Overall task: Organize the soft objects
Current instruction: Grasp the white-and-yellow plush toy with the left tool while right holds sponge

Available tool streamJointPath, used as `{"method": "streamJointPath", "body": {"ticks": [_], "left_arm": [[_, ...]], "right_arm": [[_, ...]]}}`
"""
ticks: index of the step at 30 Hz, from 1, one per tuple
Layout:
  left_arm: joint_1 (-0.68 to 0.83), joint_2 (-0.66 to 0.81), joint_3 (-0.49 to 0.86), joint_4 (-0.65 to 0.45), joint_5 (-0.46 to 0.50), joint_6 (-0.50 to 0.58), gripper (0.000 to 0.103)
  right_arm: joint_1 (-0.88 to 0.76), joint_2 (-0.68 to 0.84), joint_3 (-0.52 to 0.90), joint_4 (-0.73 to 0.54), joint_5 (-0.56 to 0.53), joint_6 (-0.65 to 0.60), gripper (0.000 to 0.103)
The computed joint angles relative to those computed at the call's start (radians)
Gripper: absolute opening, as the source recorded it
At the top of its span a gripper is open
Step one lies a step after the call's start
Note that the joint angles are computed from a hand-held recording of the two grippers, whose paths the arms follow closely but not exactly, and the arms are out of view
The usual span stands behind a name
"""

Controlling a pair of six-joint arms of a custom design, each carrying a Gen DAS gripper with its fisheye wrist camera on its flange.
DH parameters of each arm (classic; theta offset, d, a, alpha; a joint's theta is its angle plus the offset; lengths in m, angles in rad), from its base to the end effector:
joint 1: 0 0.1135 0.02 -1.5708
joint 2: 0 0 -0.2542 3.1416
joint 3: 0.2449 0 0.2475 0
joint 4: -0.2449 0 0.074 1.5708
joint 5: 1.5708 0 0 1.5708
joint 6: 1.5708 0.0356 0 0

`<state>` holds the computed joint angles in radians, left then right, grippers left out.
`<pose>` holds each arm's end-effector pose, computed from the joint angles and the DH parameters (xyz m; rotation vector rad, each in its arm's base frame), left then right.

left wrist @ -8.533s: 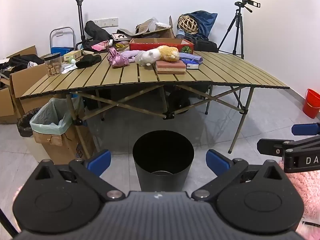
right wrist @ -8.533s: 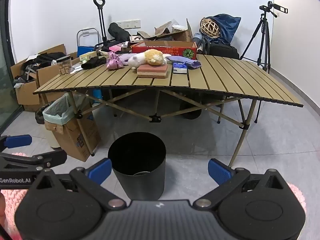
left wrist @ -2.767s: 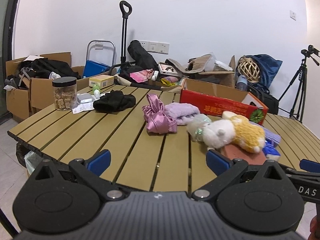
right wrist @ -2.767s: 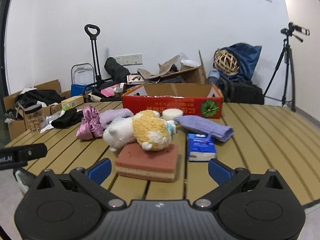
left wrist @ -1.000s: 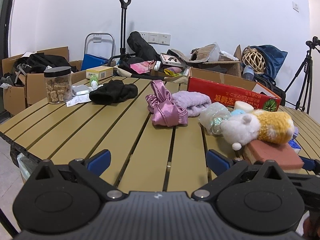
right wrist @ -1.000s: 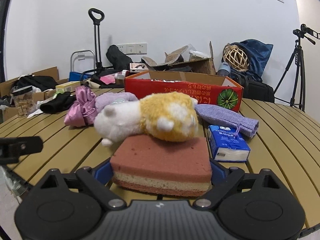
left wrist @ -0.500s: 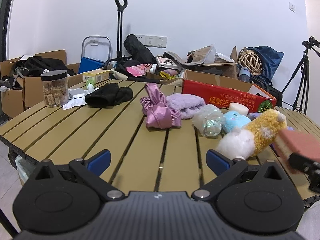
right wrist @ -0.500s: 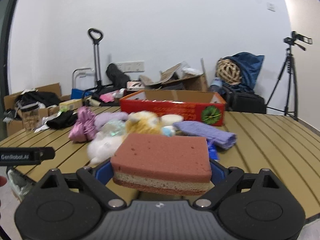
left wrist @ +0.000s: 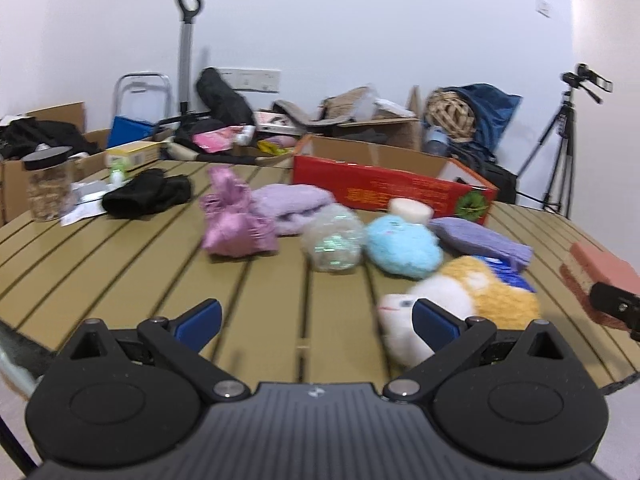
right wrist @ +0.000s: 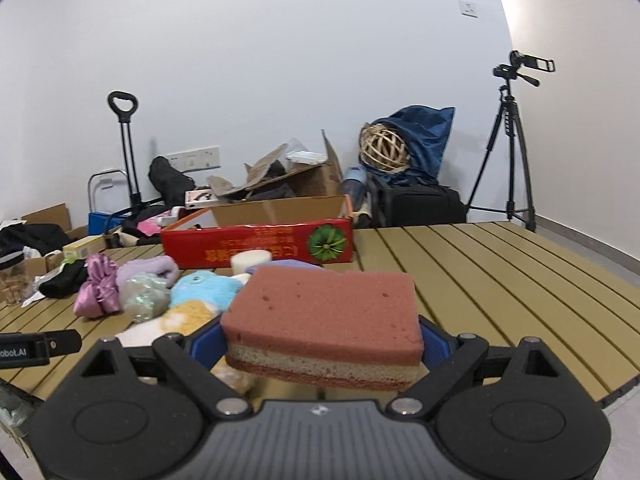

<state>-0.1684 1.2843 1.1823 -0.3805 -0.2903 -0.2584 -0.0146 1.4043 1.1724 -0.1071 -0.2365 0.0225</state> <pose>0.2865 -0.0384 0.3424 -0.2698 2.0136 0.0298 0.3279 0.0036 0.3313 -0.1245 1.9026 0.2310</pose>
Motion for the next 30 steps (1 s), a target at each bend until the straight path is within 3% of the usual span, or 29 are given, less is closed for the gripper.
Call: {"method": "streamJointPath", "body": {"ticks": [14,22,27,29,30], "left_arm": [[-0.076,0.202,0.103,0.060,0.025,0.096,0.103],[-0.063,0.230,0.095,0.105,0.068,0.106,0.102],[-0.077,0.225,0.079,0.124,0.070,0.112,0.085],[-0.077,0.221,0.070,0.127,0.084,0.118,0.068],[-0.079,0.220,0.067,0.130,0.083,0.122,0.068]], "right_arm": [[-0.080,0.009,0.000,-0.006,-0.019,0.012,0.095],[-0.104,0.018,0.006,-0.018,-0.036,0.013,0.095],[-0.108,0.016,0.005,-0.020,-0.043,0.013,0.095],[-0.109,0.015,0.004,-0.021,-0.045,0.013,0.095],[-0.109,0.016,0.006,-0.022,-0.045,0.013,0.095]]}}
